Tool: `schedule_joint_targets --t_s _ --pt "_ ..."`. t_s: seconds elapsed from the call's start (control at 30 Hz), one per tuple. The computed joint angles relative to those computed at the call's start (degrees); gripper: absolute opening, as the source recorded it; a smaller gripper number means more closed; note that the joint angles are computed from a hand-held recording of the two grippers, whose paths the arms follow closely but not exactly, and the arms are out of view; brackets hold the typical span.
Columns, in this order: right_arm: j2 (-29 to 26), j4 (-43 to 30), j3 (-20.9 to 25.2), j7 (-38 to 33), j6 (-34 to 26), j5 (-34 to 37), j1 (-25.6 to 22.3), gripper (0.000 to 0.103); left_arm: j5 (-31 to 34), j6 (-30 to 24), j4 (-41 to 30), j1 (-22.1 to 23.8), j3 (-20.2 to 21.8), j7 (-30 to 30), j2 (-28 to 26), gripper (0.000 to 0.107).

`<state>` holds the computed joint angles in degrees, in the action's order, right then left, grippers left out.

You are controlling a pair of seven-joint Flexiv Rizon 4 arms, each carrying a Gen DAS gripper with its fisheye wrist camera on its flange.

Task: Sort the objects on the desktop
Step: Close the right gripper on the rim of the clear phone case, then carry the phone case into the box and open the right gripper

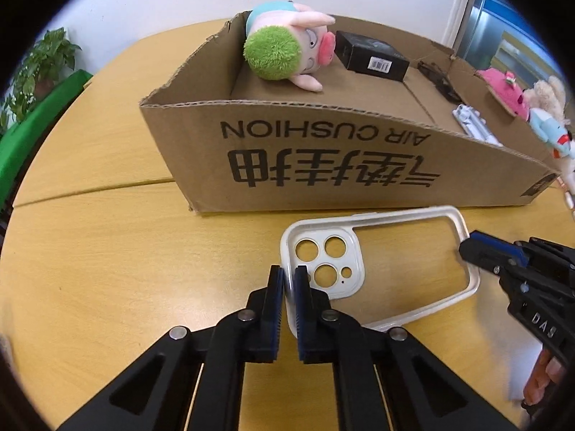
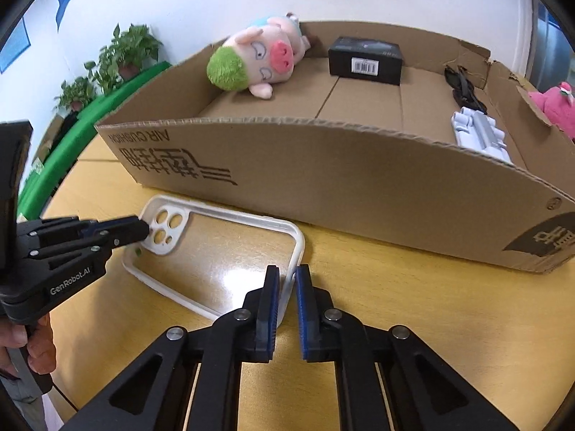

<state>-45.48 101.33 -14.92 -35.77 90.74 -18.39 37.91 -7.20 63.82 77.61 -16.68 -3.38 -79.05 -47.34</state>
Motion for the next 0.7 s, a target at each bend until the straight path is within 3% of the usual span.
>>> schedule_joint_targets --t_s 0.07,0.27,0.43,0.5,0.57,0.7 --pt "1.23 1.88 -2.46 0.23 1.94 0.26 1.88 0.007 -0.19 1.53 1.87 0.26 -0.63 0.31 1.44 0.006" --pt "5.32 8.87 -18.70 -0.34 7.84 4.55 15.37 0.006 -2.38 10.14 6.98 1.76 -4.33 2.18 7.26 0.006" --pt "6.79 9.92 -26.61 -3.16 9.31 9.57 21.02 0.006 -3.90 12.47 2.06 1.61 -6.35 6.95 7.25 0.005" --pt "6.84 9.58 -27.18 -3.30 9.09 9.62 21.13 0.007 -4.66 10.75 -2.51 1.10 -6.27 7.96 5.44 0.005" --pt "6.89 6.03 -25.41 -5.35 7.50 11.55 17.95 0.007 -5.36 8.67 -6.74 0.87 -6.21 8.98 3.61 0.005" --pt "6.60 2.03 -21.37 -6.89 5.56 11.07 13.06 0.007 -3.80 3.26 -16.54 -1.44 -1.82 7.93 -0.99 0.005"
